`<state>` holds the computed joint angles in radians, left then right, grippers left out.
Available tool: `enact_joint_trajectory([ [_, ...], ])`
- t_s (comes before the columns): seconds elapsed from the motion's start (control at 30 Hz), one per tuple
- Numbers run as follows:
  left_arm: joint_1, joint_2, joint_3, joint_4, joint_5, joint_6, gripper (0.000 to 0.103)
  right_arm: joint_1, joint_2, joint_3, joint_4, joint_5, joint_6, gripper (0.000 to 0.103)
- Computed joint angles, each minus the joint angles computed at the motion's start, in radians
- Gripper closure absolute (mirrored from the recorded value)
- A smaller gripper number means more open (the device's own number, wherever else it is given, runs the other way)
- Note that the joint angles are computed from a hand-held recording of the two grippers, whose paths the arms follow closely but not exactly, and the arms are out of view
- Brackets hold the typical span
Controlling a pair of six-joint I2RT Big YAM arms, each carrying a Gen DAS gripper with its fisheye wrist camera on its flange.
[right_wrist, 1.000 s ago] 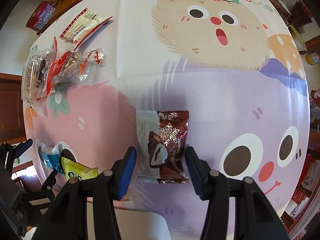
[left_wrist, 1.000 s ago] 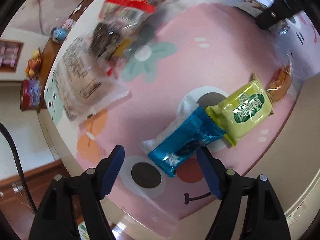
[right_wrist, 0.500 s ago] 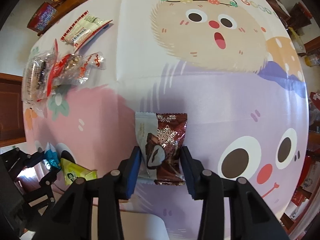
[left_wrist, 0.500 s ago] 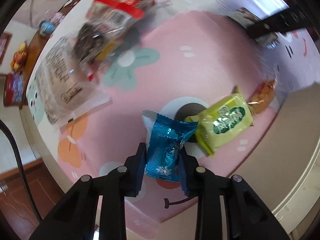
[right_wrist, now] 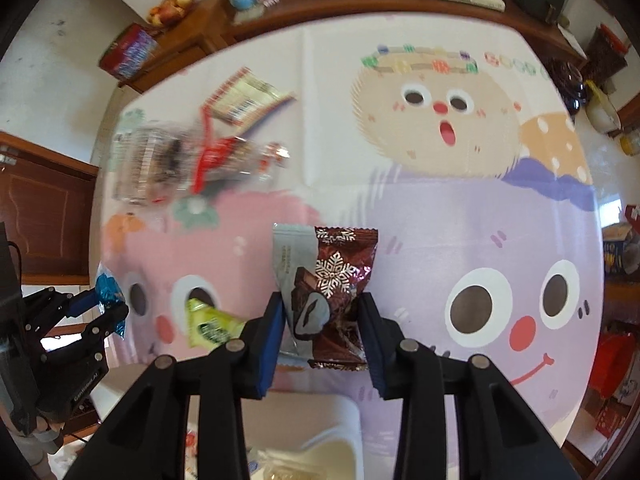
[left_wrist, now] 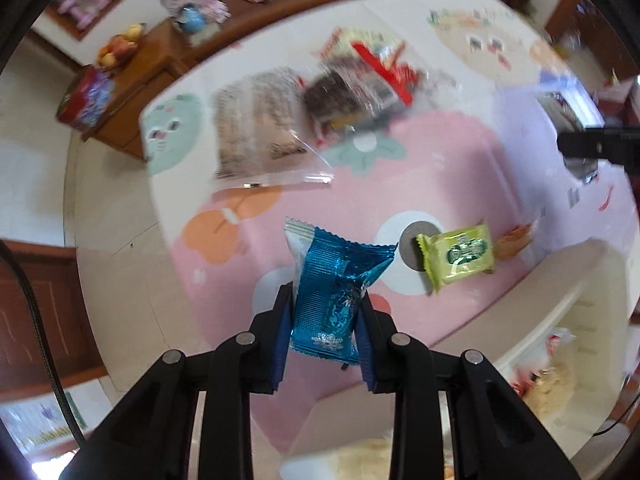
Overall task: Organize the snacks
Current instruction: 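Carry both snacks to the white tray and release them inside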
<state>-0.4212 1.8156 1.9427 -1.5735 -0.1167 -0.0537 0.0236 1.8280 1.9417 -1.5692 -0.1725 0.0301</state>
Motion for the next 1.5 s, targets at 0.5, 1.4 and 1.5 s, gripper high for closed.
enact_joint_trajectory([
  [0.5, -0.080, -0.390, -0.242, 0.110, -0.020, -0.219, 0.076, 0.073, -0.403, -0.257, 0.145, -0.005, 0.021, 0.066],
  [1.4, -0.276, -0.503, -0.430, 0.037, -0.090, -0.528, 0.076, 0.135, -0.817, -0.607, 0.160, 0.084, 0.025, 0.066],
  [1.5, -0.298, -0.496, -0.433, 0.025, -0.110, -0.563, 0.076, 0.111, -0.828, -0.628, 0.151, 0.062, 0.007, 0.066],
])
